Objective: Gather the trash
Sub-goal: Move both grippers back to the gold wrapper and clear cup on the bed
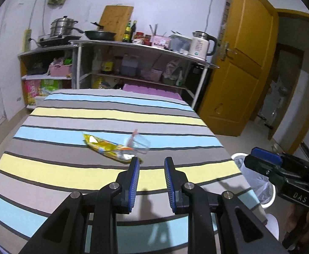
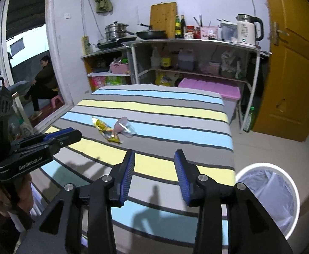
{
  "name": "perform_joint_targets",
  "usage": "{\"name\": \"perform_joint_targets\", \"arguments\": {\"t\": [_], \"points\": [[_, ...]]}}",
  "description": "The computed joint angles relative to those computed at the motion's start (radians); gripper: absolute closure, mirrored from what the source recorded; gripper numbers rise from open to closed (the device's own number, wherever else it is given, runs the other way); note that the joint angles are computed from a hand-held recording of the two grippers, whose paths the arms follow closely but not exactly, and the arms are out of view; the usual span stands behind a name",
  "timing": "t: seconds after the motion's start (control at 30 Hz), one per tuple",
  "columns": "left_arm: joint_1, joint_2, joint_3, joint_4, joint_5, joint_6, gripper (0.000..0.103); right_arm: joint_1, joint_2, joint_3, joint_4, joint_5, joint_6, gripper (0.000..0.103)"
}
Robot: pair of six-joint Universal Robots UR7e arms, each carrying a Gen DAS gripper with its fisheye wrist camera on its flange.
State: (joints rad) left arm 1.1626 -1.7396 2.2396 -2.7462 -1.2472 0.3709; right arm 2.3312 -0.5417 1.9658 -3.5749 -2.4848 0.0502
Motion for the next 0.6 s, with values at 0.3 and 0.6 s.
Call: {"name": "perform_joint_targets", "arguments": {"t": [0.3, 0.6], "points": [[0.078, 0.088, -0.072, -0.025, -0.013, 0.000, 0.069, -0.056, 0.042, -0.081, 0.043, 0.079, -0.074, 0.063], [0.136, 0.213, -0.167, -0.020, -0.009, -0.058, 0.066, -0.102, 0.076, -0.136, 0.076, 0.126, -0.107, 0.063]]}}
